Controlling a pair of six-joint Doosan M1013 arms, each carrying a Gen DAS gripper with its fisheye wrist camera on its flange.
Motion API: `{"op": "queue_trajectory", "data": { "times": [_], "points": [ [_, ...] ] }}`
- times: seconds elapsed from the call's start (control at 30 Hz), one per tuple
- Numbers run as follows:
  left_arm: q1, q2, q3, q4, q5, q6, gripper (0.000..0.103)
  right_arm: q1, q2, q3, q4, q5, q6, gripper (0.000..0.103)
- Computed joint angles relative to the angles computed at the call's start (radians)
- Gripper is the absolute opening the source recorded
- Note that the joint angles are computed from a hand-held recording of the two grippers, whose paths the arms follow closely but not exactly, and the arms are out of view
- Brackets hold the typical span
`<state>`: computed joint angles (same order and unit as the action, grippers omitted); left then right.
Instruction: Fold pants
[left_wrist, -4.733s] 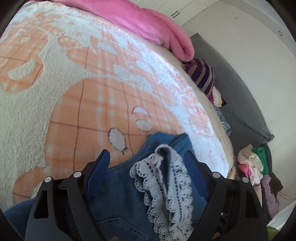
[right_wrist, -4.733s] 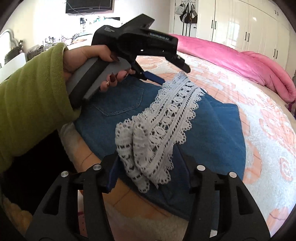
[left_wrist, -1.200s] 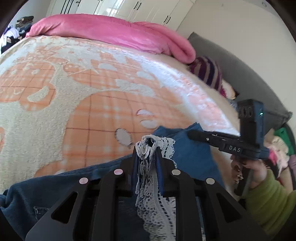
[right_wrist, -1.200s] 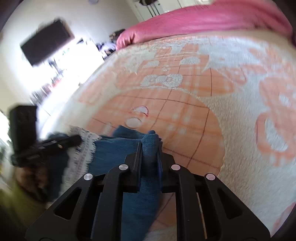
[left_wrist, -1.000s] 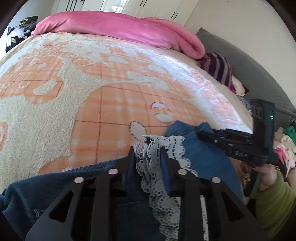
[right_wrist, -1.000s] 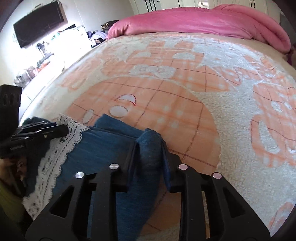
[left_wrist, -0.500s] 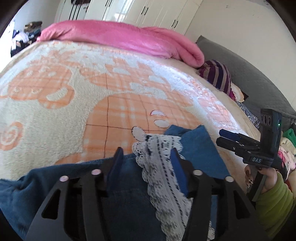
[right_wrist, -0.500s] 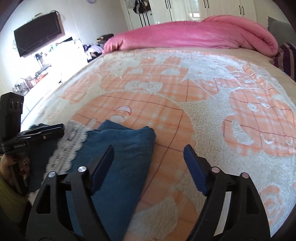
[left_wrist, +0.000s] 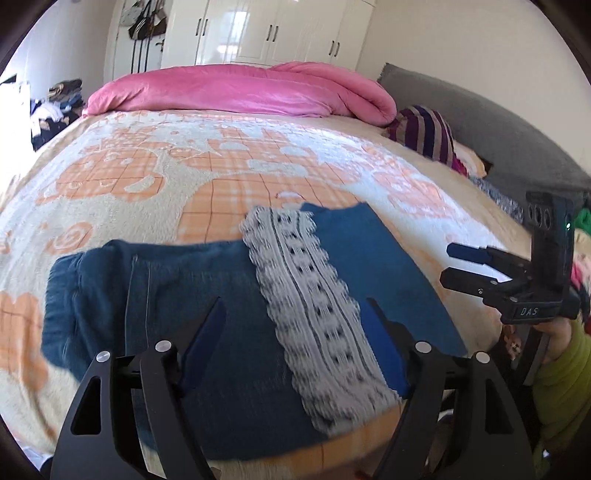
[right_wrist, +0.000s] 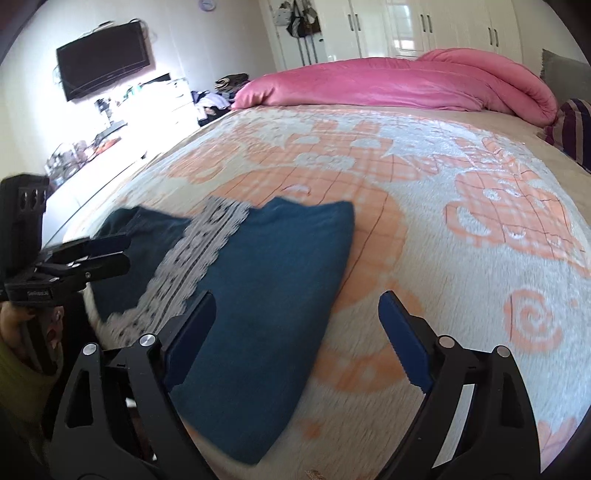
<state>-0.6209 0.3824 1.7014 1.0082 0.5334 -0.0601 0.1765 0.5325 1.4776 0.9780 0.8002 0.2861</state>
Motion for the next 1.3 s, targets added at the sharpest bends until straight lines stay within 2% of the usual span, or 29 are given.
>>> {"op": "queue_trajectory", "data": {
  "times": [0.07,0.1,0.13,0.17,0.23,0.33,0.43,0.5,0.57,0.67,0.77,0.83,0.9,0.97,1.07,1.17,1.3],
  "points": [
    [-0.016,-0.004,0.005,0.009,0.001,0.000,0.072,-0.001,-0.009,0.015,-0.009,0.028,-0.035,0.076],
    [-0.022,-0.003,0.005,0.006,-0.001,0.009,0.071,-0.001,-0.013,0.022,-0.018,0.048,-0.051,0.068],
    [-0.028,-0.002,0.004,-0.002,-0.008,0.026,0.062,-0.001,-0.015,0.027,-0.025,0.064,-0.058,0.063],
    [-0.033,0.001,0.002,-0.021,-0.018,0.054,0.057,0.001,-0.018,0.032,-0.037,0.084,-0.067,0.060],
    [-0.039,0.011,-0.009,-0.079,-0.033,0.129,0.054,0.004,-0.021,0.041,-0.055,0.099,-0.081,0.053],
    [-0.043,0.033,-0.034,-0.175,-0.013,0.243,0.052,0.013,-0.026,0.056,-0.097,0.098,-0.077,0.050],
    [-0.036,0.064,-0.061,-0.285,0.041,0.347,0.052,0.029,-0.024,0.058,-0.198,0.051,-0.010,0.049],
    [-0.032,0.066,-0.049,-0.286,0.027,0.330,0.054,0.031,-0.028,0.070,-0.197,0.029,-0.032,0.049],
    [-0.028,0.060,-0.044,-0.293,0.015,0.326,0.054,0.034,-0.031,0.077,-0.201,0.014,-0.048,0.049],
    [-0.028,0.053,-0.036,-0.297,0.005,0.315,0.054,0.026,-0.028,0.072,-0.181,0.036,-0.038,0.050],
    [-0.029,0.032,-0.012,-0.275,-0.030,0.270,0.053,0.004,-0.032,0.072,-0.111,0.071,-0.029,0.060],
    [-0.036,0.012,0.006,-0.218,-0.036,0.201,0.053,-0.010,-0.034,0.071,-0.071,0.082,-0.014,0.067],
    [-0.044,-0.010,0.026,-0.146,-0.021,0.121,0.053,-0.023,-0.032,0.062,-0.034,0.106,0.006,0.069],
    [-0.050,-0.028,0.042,-0.103,-0.002,0.068,0.060,-0.032,-0.031,0.055,-0.002,0.129,0.020,0.074],
    [-0.058,-0.066,0.080,-0.036,0.029,-0.032,0.064,-0.033,-0.037,0.049,0.020,0.134,0.028,0.079],
    [-0.061,-0.100,0.118,0.003,0.067,-0.117,0.072,-0.023,-0.035,0.026,0.039,0.159,0.038,0.084],
    [-0.062,-0.136,0.166,0.033,0.114,-0.228,0.073,0.002,-0.030,-0.008,0.046,0.178,0.033,0.087]
  ]
}}
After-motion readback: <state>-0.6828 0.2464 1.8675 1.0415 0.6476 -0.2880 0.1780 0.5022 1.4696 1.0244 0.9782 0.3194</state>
